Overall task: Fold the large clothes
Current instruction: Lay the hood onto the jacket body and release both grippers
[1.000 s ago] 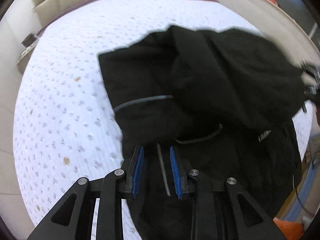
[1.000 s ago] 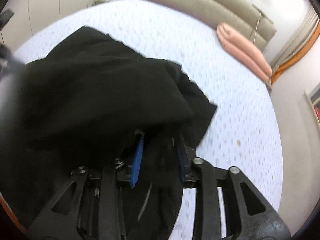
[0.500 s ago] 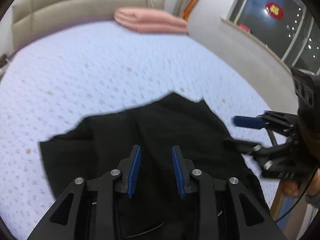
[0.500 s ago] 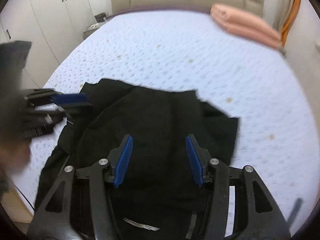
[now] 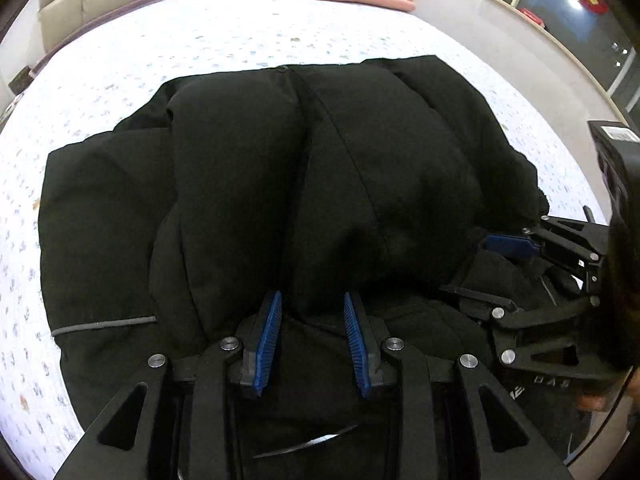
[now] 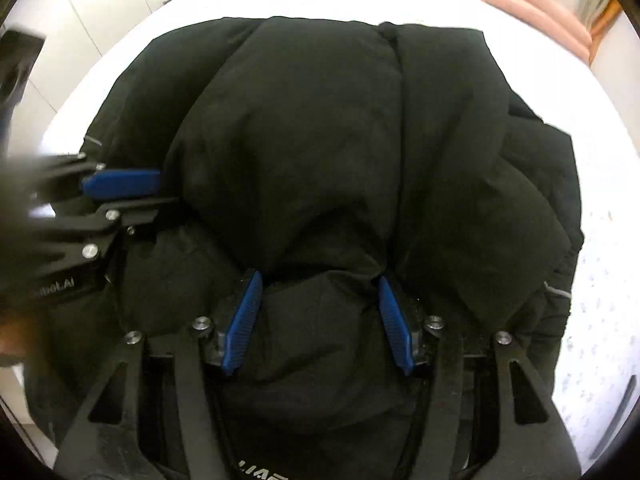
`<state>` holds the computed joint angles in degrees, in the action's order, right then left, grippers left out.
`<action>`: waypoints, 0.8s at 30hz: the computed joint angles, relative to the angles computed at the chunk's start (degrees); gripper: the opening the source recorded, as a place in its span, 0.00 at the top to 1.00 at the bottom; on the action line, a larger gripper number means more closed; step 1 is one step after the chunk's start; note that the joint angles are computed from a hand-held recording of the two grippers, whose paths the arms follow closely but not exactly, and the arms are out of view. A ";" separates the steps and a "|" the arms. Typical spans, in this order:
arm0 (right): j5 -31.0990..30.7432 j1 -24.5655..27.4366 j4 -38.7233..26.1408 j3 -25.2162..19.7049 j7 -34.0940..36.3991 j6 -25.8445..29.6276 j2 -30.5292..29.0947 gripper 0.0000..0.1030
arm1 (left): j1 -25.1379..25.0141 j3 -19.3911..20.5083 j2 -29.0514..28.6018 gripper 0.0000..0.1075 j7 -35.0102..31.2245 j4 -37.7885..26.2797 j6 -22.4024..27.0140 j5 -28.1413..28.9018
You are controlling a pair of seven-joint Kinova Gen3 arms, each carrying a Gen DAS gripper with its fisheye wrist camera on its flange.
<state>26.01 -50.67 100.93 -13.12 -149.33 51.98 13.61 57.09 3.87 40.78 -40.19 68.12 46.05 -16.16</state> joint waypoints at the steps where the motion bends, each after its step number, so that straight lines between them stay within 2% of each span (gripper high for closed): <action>1: -0.51 0.56 0.10 -0.04 1.03 -0.11 -0.28 0.45 | 0.02 -0.01 -0.46 0.69 0.22 0.43 -0.28 0.11; 4: -2.44 1.86 0.79 -0.69 3.24 -0.45 -3.87 0.45 | 0.46 0.03 -4.52 0.69 1.75 4.58 -2.51 0.15; 6: -3.02 2.85 2.20 -1.30 3.50 -1.63 -6.79 0.45 | 1.57 -0.28 -7.25 0.65 3.51 7.24 -4.02 -0.86; 10: -0.95 2.25 1.17 -4.32 -0.22 2.91 -10.42 0.46 | 4.17 -0.35 -11.73 0.61 8.94 11.56 -6.11 -3.65; 12: 0.52 1.81 0.10 -5.67 -2.45 5.11 -10.56 0.46 | 5.29 -0.12 -12.74 0.53 12.22 12.71 -7.68 -5.23; 13: 0.58 1.42 -0.92 -6.27 -3.23 6.40 -9.88 0.46 | 5.62 0.34 -12.56 0.47 13.13 12.45 -7.79 -5.50; 14: 0.81 1.08 -1.46 -6.51 -3.86 7.02 -8.93 0.46 | 4.88 0.34 -11.42 0.45 13.10 11.13 -7.78 -5.75; 16: 0.32 0.97 -1.44 -5.97 -3.82 5.87 -5.99 0.48 | 3.06 1.70 -7.91 0.46 12.11 9.05 -6.55 -3.45; 19: -2.33 0.98 0.60 -3.75 -1.82 2.08 -1.69 0.49 | 3.48 0.93 -5.21 0.49 13.30 9.37 -6.15 -2.98; 22: 1.48 -1.11 4.79 -2.20 -5.63 -2.33 -1.53 0.48 | 6.63 -1.48 -5.26 0.48 14.68 10.27 -6.75 -6.00; 24: 4.23 -2.36 5.99 -1.65 -7.56 -3.08 -1.85 0.47 | 7.97 -2.55 -5.83 0.48 16.19 11.69 -8.22 -7.84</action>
